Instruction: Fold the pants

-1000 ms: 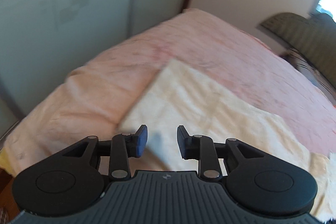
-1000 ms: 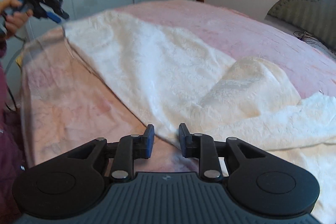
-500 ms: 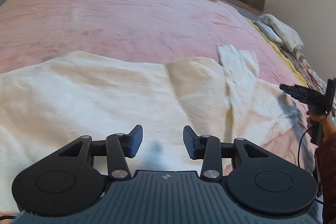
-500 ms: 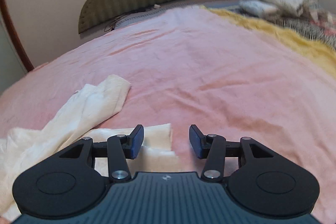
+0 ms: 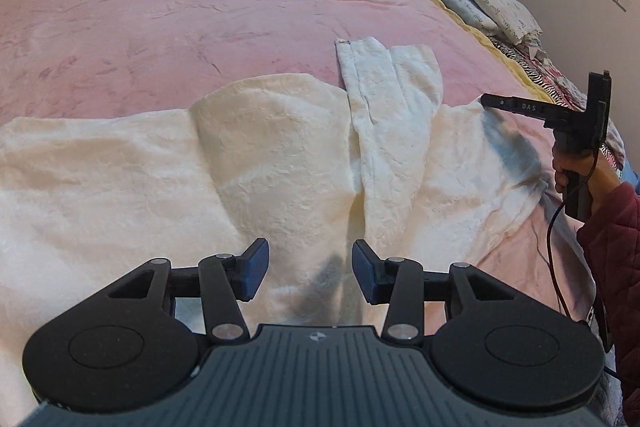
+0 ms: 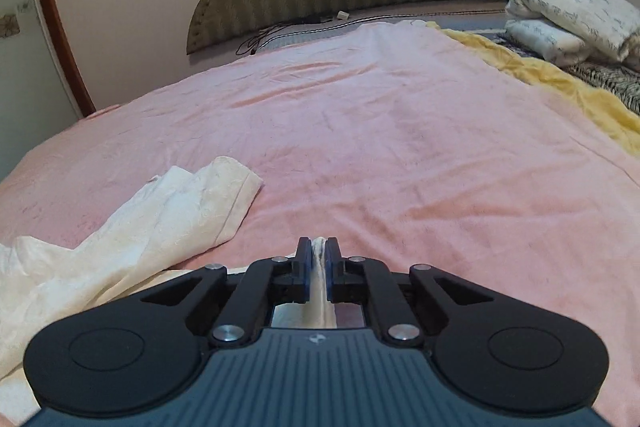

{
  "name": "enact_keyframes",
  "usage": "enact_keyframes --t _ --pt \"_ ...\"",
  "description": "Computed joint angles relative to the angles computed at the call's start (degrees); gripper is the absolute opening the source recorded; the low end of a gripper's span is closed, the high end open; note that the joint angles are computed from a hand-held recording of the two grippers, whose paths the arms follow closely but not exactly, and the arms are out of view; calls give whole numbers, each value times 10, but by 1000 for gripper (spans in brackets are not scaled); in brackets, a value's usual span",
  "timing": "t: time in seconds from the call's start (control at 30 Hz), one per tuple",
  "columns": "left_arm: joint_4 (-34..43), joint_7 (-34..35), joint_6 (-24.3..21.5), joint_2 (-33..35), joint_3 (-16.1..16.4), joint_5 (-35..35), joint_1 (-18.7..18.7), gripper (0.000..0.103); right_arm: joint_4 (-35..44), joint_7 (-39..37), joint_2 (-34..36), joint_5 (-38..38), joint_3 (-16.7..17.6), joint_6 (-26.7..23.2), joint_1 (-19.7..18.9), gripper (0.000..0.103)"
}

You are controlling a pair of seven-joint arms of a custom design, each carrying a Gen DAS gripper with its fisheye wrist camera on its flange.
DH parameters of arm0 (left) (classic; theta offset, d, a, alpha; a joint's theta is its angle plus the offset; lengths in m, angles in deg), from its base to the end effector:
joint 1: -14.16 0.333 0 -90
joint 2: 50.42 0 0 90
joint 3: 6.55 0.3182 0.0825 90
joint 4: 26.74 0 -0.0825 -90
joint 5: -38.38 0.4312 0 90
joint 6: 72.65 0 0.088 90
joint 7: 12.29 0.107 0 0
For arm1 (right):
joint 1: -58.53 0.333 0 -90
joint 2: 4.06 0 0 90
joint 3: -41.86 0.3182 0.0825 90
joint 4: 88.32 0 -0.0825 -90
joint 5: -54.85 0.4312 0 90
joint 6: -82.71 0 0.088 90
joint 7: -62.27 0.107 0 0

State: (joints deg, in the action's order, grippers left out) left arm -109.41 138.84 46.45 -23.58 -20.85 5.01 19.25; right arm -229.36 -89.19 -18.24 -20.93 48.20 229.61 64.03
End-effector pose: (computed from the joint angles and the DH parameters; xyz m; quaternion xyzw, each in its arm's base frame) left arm 0.7484 -0.1174 0.4424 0.2912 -0.8997 0.3243 0.0236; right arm 0.4953 0.1188 0.3883 -0.3322 0.8293 -0.3589 0.2704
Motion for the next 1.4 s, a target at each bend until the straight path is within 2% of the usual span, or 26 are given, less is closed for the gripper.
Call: enact_keyframes --t 0.1,0.17,0.2,0.23,0.27,0.3,0.37,0.4,0.47,0.5,0.53,0.57,0.6,0.67,0.7,0.73,0.77,0.8,0.97,1.03,1.1,1.13,1.2,1.23,1.33,1.4 --pt "-23 22 25 -11 -5 -7 -2 50 38 -88 37 77 4 -77 13 8" --pt "-30 31 29 -14 -6 -14 -1 50 61 -80 47 117 18 -180 34 8" --pt "-28 34 24 -13 -7 -19 1 52 72 -71 50 127 43 -224 27 8" --pt "-24 34 18 -10 -6 -22 2 52 71 -50 45 111 48 -236 37 9" --pt "-20 32 14 -8 -6 -23 2 52 64 -32 36 91 33 -216 61 9" --pt "-16 30 10 -5 -6 -25 2 52 52 -26 27 78 19 -164 71 10" --pt "-9 27 0 0 -6 -31 5 52 32 -14 21 69 6 -39 63 12" --pt "-6 26 -5 2 -6 -33 6 52 29 -16 28 83 4 -16 62 12" --pt "2 28 -21 7 -8 -44 13 52 22 6 31 64 14 -24 59 12" --pt "6 31 -29 9 -10 -49 17 52 25 21 30 78 2 -50 76 12" --pt "7 34 -34 9 -11 -56 20 52 44 15 37 117 11 -108 84 14" --pt "11 37 -40 12 -12 -62 22 54 76 -8 53 135 40 -166 72 16" --pt "16 39 -49 15 -13 -66 24 54 104 -36 70 119 49 -191 73 16" --pt "24 44 -70 20 -13 -69 26 56 149 -68 100 69 28 -156 88 27" --pt "23 46 -73 19 -13 -68 25 56 174 -88 119 60 19 -131 90 47" --pt "17 52 -73 16 -13 -67 25 56 208 -114 146 55 10 -114 92 72" --pt "12 59 -72 14 -13 -67 24 56 244 -136 176 48 2 -108 96 79" --pt "8 64 -69 12 -12 -68 22 56 278 -159 204 47 -7 -107 101 79" --pt "-15 102 -51 1 -11 -60 12 56 436 -295 338 205 -39 -85 90 74" --pt "-32 124 -34 -8 -12 -62 10 56 488 -340 377 258 -45 -135 95 63" --pt "-55 145 -9 -21 -13 -71 7 53 508 -356 396 287 -56 -150 101 56" --pt "-75 161 9 -34 -14 -78 7 51 513 -354 399 285 -65 -158 110 45" --pt "-98 185 33 -47 -14 -86 3 47 503 -337 392 281 -84 -160 128 24" --pt "-104 196 42 -51 -13 -90 1 45 486 -316 379 271 -95 -152 138 18" --pt "-136 234 73 -70 -13 -110 -3 35 414 -217 328 218 -125 -123 166 12" --pt "-144 244 81 -74 -11 -116 -7 27 339 -85 268 143 -133 -97 178 11"
